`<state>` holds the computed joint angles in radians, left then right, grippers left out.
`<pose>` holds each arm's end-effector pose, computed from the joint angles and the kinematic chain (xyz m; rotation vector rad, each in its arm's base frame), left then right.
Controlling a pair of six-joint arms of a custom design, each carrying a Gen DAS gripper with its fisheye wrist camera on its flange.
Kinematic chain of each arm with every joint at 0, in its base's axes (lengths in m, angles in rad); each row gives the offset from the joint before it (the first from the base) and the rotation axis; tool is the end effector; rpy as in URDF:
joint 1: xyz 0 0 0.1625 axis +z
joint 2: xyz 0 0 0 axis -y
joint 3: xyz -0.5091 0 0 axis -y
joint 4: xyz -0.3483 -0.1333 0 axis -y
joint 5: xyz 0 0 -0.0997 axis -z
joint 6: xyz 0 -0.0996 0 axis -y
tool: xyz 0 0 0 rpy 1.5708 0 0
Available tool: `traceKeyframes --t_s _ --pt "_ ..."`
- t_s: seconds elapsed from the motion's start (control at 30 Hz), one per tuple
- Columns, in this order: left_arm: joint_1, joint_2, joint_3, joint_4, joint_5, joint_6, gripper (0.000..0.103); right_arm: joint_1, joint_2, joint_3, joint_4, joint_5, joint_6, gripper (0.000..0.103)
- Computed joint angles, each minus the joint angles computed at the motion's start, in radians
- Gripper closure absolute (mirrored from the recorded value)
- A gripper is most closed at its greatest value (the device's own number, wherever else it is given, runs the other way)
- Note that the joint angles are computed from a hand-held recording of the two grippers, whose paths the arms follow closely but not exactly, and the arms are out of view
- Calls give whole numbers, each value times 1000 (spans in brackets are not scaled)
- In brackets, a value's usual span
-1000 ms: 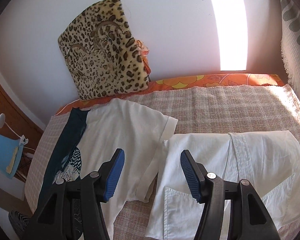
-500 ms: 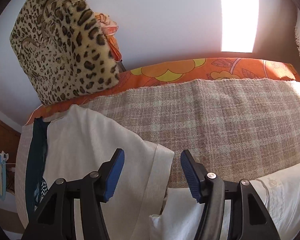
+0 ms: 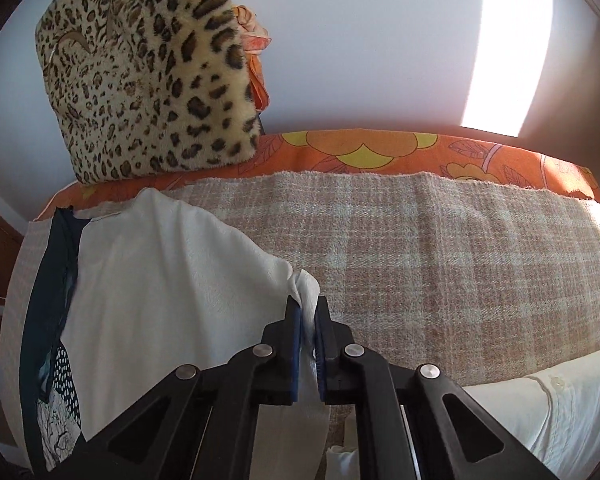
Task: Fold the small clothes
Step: 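Grasp the cream side hem with left gripper while right gripper grasps its shoulder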
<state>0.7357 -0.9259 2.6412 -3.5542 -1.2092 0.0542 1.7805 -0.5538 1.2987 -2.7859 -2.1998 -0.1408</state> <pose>-0.1662 -0.3777 0.1613 1.1655 2.6098 -0.5551 0.2426 -0.7810 0.1675 0.2405 -2.4591 0.6173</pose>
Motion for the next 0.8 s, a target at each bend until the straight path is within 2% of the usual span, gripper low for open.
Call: traceKeyframes --t_s 0.37,0.63,0.8 --pt "16 -83 59 -60 17 -8 100 98 36 -109 45 -84 -22 100" --pt "55 -118 102 -130 14 -10 100 165 148 -273 150 -164 -26 100" --pt "103 -152 113 -135 4 -34 100 195 238 -393 226 -194 -29 100"
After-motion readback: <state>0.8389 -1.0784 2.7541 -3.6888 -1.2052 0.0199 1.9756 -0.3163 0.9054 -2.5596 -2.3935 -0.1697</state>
